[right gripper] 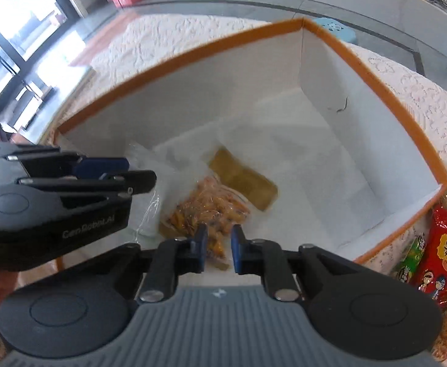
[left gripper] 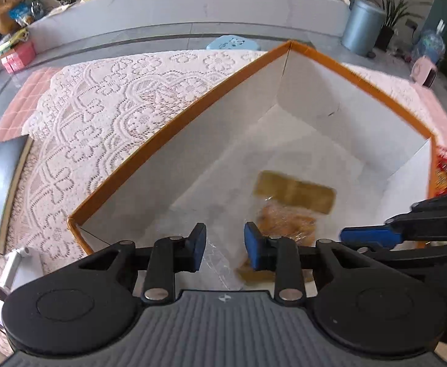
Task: Organize snacks
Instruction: 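Carry both packets into the orange box and open both tools to release them, then withdraw both tools from the box back toward the snack pile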
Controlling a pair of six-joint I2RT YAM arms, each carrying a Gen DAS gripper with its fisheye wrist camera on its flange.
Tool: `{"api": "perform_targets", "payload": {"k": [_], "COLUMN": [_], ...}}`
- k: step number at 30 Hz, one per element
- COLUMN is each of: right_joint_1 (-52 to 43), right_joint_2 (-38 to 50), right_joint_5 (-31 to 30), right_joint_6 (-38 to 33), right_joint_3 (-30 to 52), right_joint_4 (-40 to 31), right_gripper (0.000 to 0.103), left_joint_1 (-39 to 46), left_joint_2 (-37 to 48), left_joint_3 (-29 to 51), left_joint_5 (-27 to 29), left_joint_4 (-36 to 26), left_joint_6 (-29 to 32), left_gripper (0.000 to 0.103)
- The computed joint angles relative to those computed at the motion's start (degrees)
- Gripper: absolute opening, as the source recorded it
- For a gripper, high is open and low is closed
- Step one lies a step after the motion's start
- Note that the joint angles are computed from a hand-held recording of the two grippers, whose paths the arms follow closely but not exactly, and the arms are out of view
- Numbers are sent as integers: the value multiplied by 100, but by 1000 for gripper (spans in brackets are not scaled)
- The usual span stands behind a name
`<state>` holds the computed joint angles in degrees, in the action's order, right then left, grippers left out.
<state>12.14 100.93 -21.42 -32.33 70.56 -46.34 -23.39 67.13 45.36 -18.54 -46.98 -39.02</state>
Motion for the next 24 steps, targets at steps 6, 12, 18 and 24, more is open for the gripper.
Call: {"api": "perform_targets", "payload": {"k": [6,12,18,24], "right_joint_1": [43,63,-142,-612], "right_joint_2": [-28,-380,-928,-1658], "right_joint_5": [25,20,-82,-315], "right_joint_6": [24,53,93,16], "right_joint_3": [-159,-442,-813,-1213], "right_joint_4": [193,353,616,800], "right_gripper": [16,24,31,37], "left_joint_1": [-91,-333,-715,-1247], "left_joint_2": [-97,-184,-440,-498], "left_joint_3": [-122,-127,-129,106], "left_joint_5": [-60,-257,-638,-1216], "left_joint_4": [39,-11,-58,-390], "left_joint_6": [-82,-240,-490,-824], "left_gripper": [38,52,65,70]}}
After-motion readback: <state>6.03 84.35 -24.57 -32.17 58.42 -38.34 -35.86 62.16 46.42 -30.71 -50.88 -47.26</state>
